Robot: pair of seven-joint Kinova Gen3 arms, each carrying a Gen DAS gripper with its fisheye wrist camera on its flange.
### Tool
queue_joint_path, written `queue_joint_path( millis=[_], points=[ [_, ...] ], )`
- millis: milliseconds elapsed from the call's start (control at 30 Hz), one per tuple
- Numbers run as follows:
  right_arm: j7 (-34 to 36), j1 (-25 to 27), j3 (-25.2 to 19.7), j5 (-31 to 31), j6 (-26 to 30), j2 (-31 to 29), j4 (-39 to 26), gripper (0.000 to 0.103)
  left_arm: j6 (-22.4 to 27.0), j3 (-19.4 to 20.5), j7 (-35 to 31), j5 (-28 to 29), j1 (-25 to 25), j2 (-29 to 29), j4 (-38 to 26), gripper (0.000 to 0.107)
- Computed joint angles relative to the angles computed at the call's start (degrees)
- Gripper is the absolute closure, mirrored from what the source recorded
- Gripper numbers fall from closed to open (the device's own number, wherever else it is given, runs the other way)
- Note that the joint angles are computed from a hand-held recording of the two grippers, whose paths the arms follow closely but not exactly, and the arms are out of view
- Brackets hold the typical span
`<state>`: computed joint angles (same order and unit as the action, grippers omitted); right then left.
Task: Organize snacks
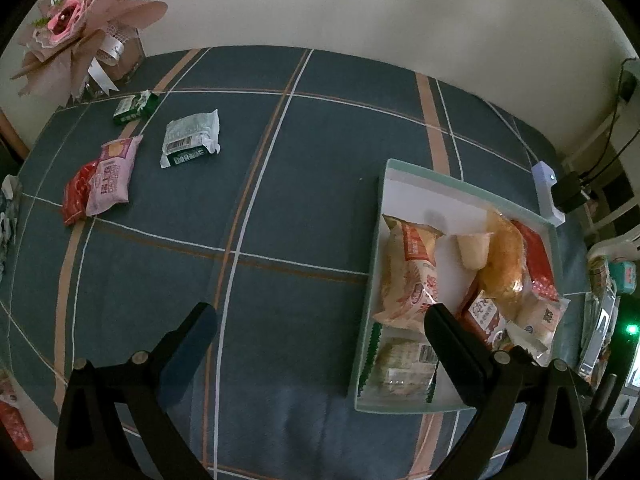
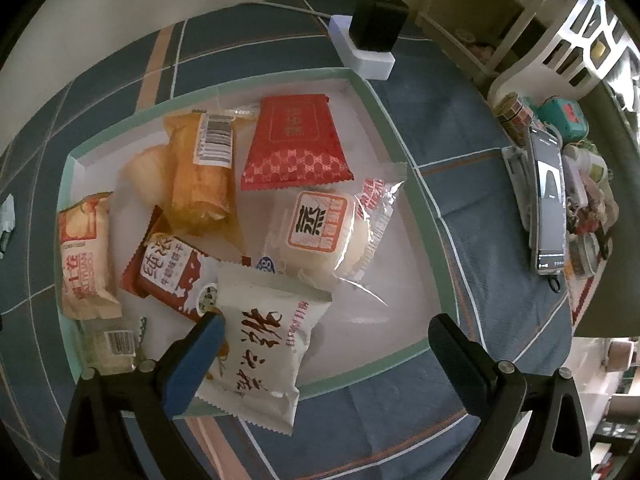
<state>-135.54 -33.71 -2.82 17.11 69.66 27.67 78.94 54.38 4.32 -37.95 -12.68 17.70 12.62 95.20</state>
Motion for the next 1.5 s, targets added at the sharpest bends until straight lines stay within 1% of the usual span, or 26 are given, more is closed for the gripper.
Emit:
queue_joint_path(
  millis=[67, 167, 267, 400, 600, 900, 1033, 1267, 1367, 1500],
  points=[
    [0.1, 0.1, 0.1, 0.1, 0.7, 0.1, -0.4, 0.000, 0.0, 0.0, 0.1, 0.0, 0.0, 0.0, 0.0, 0.005],
    [-1.2, -1.3, 0.5, 1.6, 2.7, 0.0, -1.2, 0.000, 0.1, 0.0, -0.1, 0.0, 0.0, 0.0, 0.0, 0.005],
    [1.6, -0.7, -0.5, 0.7, 4.1, 0.4, -2.3, 0.000, 0.2, 0.1, -0.3, 0.0, 0.0, 0.1, -0.2, 0.005],
    [4.4, -1.9, -0.6, 1.8, 6.8, 2.3, -4.1, 0.000, 0.1, 0.1, -0.5, 0.4, -0.2, 0.1, -0.2, 0.005],
    [2.6, -3.8, 0.7, 3.8, 7.6, 2.5, -3.6, 0.000, 0.2, 0.0, -0.4, 0.6, -0.2, 0.2, -0.2, 0.005],
    [1.0, -3.9, 1.2, 6.7, 7.1, 2.6, -3.0, 0.000, 0.7, -0.1, -0.5, 0.9, -0.3, 0.7, -0.5, 0.005],
    [0.3, -4.1, 1.7, 7.9, 7.7, 3.1, -3.1, 0.000, 0.6, -0.2, -0.4, 0.9, -0.4, 0.6, -0.4, 0.005],
    [-0.4, -4.3, 1.6, 8.7, 8.1, 2.7, -3.3, 0.000, 0.8, -0.2, -0.1, 0.8, -0.3, 0.8, -0.5, 0.005],
    [-1.1, -3.4, 0.8, 7.0, 5.3, 0.3, -2.3, 0.000, 0.7, -0.4, 0.2, 0.7, -0.4, 0.7, -0.4, 0.005],
    [-1.8, -4.3, -0.1, 7.4, 2.3, -1.8, -1.9, 0.000, 0.8, -0.9, 1.3, 0.2, -0.9, 0.3, 0.1, 0.004]
  ],
)
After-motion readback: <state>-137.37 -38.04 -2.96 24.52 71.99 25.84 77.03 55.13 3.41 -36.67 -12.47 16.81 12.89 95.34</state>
